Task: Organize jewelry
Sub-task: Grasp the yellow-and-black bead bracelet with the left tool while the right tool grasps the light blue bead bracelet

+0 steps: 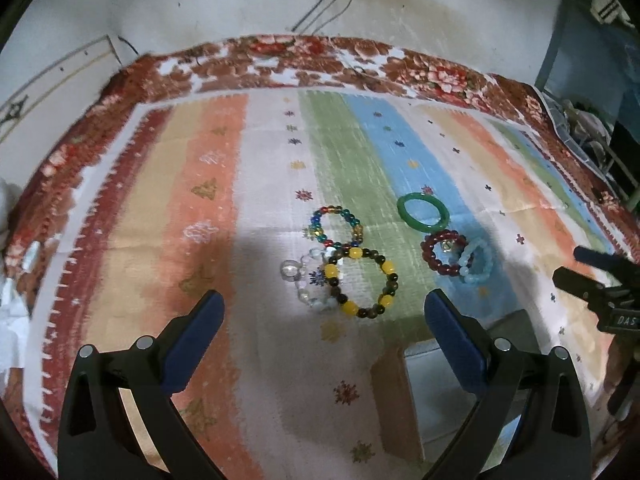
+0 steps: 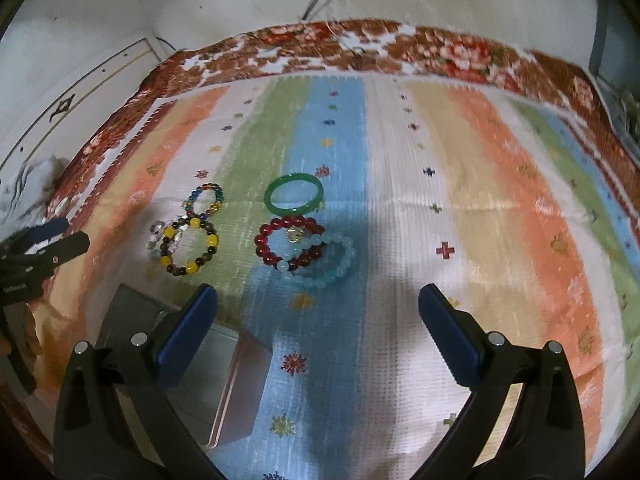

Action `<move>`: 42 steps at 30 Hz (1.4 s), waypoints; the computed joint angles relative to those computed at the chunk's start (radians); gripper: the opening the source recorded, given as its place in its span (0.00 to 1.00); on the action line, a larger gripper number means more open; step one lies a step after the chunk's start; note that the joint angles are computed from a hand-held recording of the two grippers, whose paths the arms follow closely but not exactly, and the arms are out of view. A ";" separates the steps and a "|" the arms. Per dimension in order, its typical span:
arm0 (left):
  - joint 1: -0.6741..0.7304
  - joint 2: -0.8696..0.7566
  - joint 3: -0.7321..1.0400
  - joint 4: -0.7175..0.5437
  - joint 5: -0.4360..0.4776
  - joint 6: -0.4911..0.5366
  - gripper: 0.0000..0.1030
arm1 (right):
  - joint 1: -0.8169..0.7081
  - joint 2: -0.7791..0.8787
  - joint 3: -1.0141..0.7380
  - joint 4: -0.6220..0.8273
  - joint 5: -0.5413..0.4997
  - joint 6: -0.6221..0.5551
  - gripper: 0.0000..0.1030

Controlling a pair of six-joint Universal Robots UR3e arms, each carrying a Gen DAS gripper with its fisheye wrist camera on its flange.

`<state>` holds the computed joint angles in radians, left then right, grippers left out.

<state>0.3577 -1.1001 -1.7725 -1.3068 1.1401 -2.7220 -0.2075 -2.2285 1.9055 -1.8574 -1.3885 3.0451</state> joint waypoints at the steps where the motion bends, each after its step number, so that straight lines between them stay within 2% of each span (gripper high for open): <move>1: -0.008 -0.022 0.005 0.012 0.002 -0.007 0.95 | 0.001 0.012 -0.002 0.001 -0.005 0.003 0.96; 6: -0.102 -0.139 0.056 0.065 0.090 -0.058 0.95 | 0.000 0.102 -0.032 0.003 -0.011 0.015 0.96; 8: -0.106 -0.161 0.077 0.043 0.084 -0.060 0.95 | -0.019 0.136 -0.043 0.003 0.004 0.017 0.96; 12: -0.091 -0.237 0.182 -0.109 0.041 -0.082 0.95 | -0.080 0.201 -0.069 0.032 0.063 0.025 0.96; 15: -0.089 -0.298 0.247 -0.174 0.009 -0.113 0.95 | -0.106 0.236 -0.076 0.041 0.091 0.036 0.96; 21: -0.157 -0.395 0.269 -0.101 0.049 -0.171 0.95 | -0.119 0.317 -0.081 0.023 0.111 0.055 0.96; 27: -0.161 -0.465 0.287 -0.093 0.023 -0.140 0.94 | -0.168 0.353 -0.077 0.046 0.189 0.066 0.96; 30: -0.165 -0.493 0.299 -0.090 0.006 -0.130 0.85 | -0.182 0.377 -0.075 0.054 0.210 0.071 0.96; 32: -0.170 -0.510 0.303 -0.081 0.003 -0.122 0.83 | -0.183 0.388 -0.072 0.050 0.218 0.076 0.96; 34: -0.171 -0.533 0.309 -0.078 -0.008 -0.116 0.75 | -0.191 0.403 -0.069 0.050 0.236 0.077 0.94; 36: -0.167 -0.556 0.321 -0.089 -0.013 -0.112 0.63 | -0.202 0.413 -0.067 0.064 0.261 0.074 0.89; 42: -0.160 -0.581 0.328 -0.103 -0.026 -0.098 0.53 | -0.192 0.428 -0.071 0.052 0.255 0.089 0.84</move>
<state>0.1973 -1.6811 -1.4443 -1.4099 1.1138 -2.8202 -0.3997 -1.8007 1.8345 -1.8050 -1.1337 3.1343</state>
